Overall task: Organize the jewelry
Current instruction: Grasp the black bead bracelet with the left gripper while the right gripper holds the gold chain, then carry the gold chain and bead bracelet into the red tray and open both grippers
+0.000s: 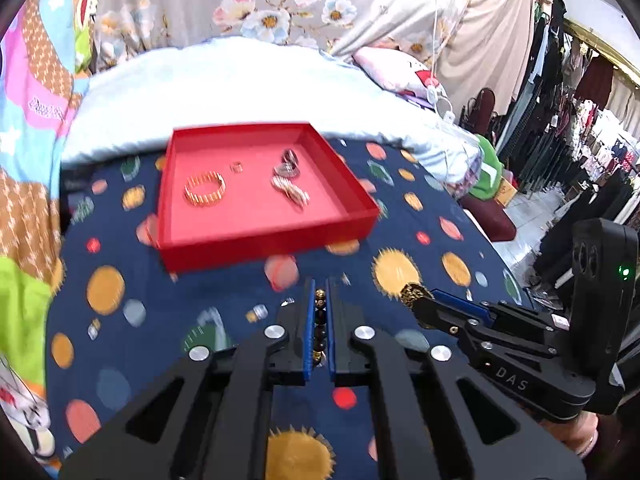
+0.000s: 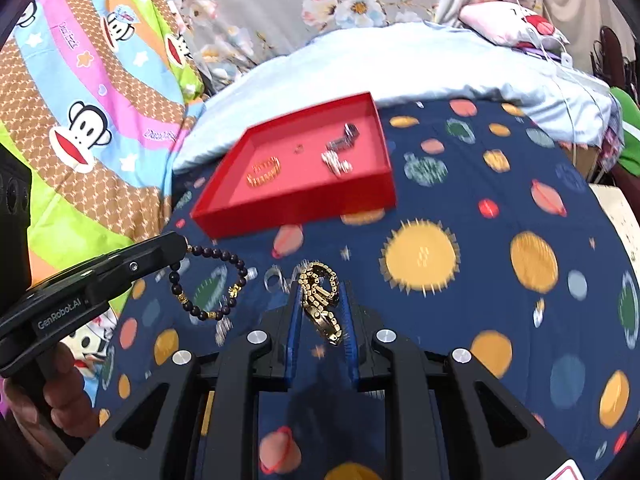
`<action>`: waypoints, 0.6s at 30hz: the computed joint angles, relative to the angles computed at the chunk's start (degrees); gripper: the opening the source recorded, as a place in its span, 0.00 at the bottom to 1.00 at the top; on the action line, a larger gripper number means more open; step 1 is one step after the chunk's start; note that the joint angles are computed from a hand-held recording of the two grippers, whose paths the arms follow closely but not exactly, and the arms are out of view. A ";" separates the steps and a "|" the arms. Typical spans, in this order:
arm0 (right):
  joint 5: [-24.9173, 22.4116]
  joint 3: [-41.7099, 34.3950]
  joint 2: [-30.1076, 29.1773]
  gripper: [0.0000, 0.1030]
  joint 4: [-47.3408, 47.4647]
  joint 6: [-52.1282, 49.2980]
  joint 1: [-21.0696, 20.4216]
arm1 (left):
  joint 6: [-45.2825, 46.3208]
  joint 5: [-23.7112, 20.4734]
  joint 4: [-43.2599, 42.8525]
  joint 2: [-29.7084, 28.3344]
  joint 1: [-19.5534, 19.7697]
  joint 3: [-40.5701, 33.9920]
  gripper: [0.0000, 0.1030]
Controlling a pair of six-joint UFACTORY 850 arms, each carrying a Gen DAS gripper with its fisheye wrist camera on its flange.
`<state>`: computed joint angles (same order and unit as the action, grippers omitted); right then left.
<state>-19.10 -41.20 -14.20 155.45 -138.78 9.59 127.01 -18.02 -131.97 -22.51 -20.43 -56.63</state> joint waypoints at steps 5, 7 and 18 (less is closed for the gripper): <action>-0.32 -4.96 -2.20 0.17 -4.17 2.12 -1.07 | 4.77 1.44 -4.84 -1.71 0.79 -4.83 0.04; -0.01 -7.66 -3.54 0.17 -4.63 1.76 -1.33 | 7.16 2.16 -7.36 -3.08 1.07 -7.72 0.04; 4.85 -24.45 -15.19 0.17 -12.55 8.05 -1.59 | 2.13 6.26 -4.40 -14.12 1.77 -23.34 0.04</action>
<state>-14.26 -65.65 -29.39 142.90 -130.73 8.00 129.14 -11.75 -136.37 -36.63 -18.65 -79.97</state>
